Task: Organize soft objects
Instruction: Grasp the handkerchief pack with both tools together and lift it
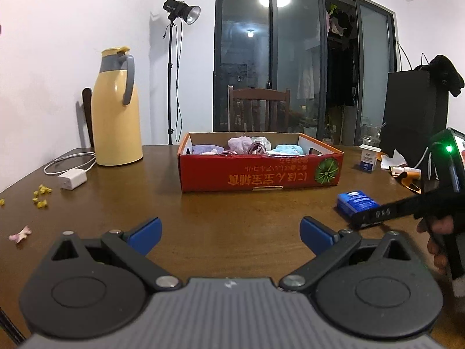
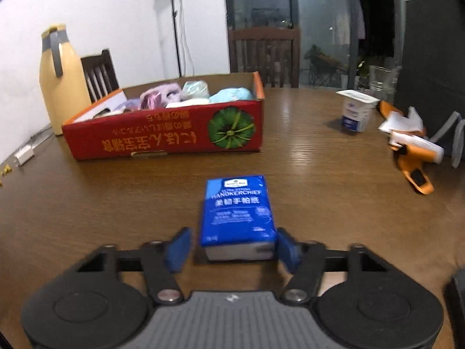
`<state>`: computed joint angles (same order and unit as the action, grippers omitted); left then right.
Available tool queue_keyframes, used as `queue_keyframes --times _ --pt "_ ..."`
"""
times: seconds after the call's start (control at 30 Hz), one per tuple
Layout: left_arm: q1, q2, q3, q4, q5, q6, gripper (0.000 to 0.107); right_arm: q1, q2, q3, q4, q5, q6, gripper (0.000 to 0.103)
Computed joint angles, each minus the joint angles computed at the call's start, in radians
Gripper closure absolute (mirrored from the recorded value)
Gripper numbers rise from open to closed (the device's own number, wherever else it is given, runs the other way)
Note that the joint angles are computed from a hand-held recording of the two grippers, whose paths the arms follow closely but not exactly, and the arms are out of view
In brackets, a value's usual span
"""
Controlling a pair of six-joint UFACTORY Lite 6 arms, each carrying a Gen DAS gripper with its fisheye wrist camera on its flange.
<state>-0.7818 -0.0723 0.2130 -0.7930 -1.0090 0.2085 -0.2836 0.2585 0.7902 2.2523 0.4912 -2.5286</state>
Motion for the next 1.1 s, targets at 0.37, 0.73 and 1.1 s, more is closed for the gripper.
queue_keyframes --times 0.37,0.73,1.1 --pt "0.258 0.173 0.155 0.459 0.161 -0.252 0.004 -0.071 -0.175 -0.181 -0.397 0.191 0.010 0.024" --pt "0.356 0.360 0.378 0.895 0.329 -0.743 0.061 -0.121 -0.015 -0.057 -0.466 0.368 0.339 0.070" --pt "0.226 0.214 0.209 0.708 0.315 -0.715 0.084 -0.187 -0.123 -0.251 -0.481 0.431 0.347 0.083"
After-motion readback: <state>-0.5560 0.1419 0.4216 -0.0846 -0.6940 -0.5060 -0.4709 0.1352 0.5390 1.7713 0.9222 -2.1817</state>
